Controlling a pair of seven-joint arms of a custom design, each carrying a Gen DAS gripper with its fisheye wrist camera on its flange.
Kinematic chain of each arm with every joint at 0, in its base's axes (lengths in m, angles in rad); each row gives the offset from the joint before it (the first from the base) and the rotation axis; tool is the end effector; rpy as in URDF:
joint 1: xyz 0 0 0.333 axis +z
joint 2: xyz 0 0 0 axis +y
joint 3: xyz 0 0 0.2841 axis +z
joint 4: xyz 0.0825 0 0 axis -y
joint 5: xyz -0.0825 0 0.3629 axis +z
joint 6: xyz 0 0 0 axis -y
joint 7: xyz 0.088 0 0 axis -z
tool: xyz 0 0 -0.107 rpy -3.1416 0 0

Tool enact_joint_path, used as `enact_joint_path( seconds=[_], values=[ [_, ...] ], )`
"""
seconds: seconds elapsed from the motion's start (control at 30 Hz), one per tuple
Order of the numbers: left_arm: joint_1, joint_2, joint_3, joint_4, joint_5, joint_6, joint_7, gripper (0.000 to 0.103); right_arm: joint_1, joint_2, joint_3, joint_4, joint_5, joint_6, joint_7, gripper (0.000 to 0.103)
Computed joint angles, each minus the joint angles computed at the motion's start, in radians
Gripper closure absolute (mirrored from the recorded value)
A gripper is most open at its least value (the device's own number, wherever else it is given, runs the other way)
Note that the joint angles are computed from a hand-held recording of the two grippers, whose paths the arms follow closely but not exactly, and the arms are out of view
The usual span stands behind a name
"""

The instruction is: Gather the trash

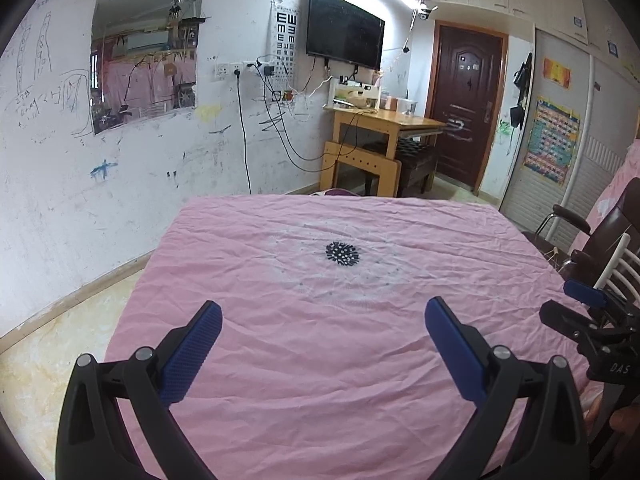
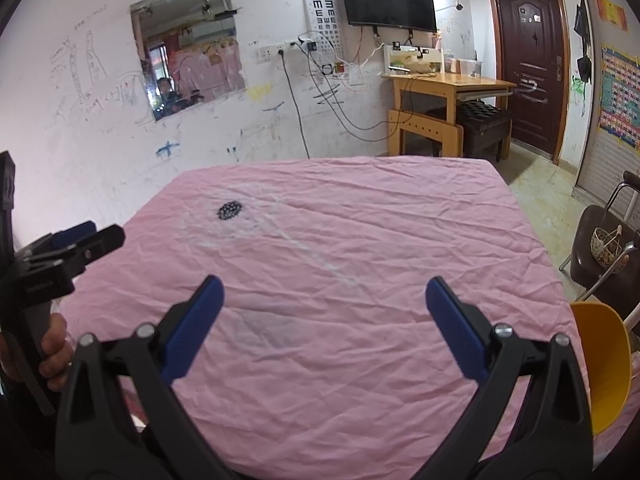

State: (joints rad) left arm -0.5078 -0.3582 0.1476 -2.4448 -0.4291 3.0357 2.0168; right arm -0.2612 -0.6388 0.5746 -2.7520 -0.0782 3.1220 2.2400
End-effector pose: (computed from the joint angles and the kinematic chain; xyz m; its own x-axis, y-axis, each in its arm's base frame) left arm 0.4528 -0.1309 0.5204 -0.4037 -0.9128 0.0614 -0.5462 0.1867 -0.8166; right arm 0.3796 0.1390 0.4687 -0.1261 -0.9803 -0.1520 -0.5531 0.1966 -0.8096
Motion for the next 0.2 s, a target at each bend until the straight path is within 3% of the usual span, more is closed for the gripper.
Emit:
enact_joint_path(
  seconds=[0.07,0.13,0.2],
  values=[
    [0.057,0.004,-0.046,-0.006,0.05,0.008,-0.066,0.006,0.002,0.002,-0.003,0.0,0.0,0.002,-0.001,0.006],
    [0.033,0.007,-0.022,0.003,0.033,-0.009,-0.045,0.006,-0.002,0.002,0.0,0.001,-0.001,-0.002,-0.001,0.006],
    [0.052,0.013,-0.037,0.005,0.045,-0.01,-0.064,0.006,0.001,0.006,-0.006,-0.002,-0.002,0.004,-0.004,0.006]
  ],
)
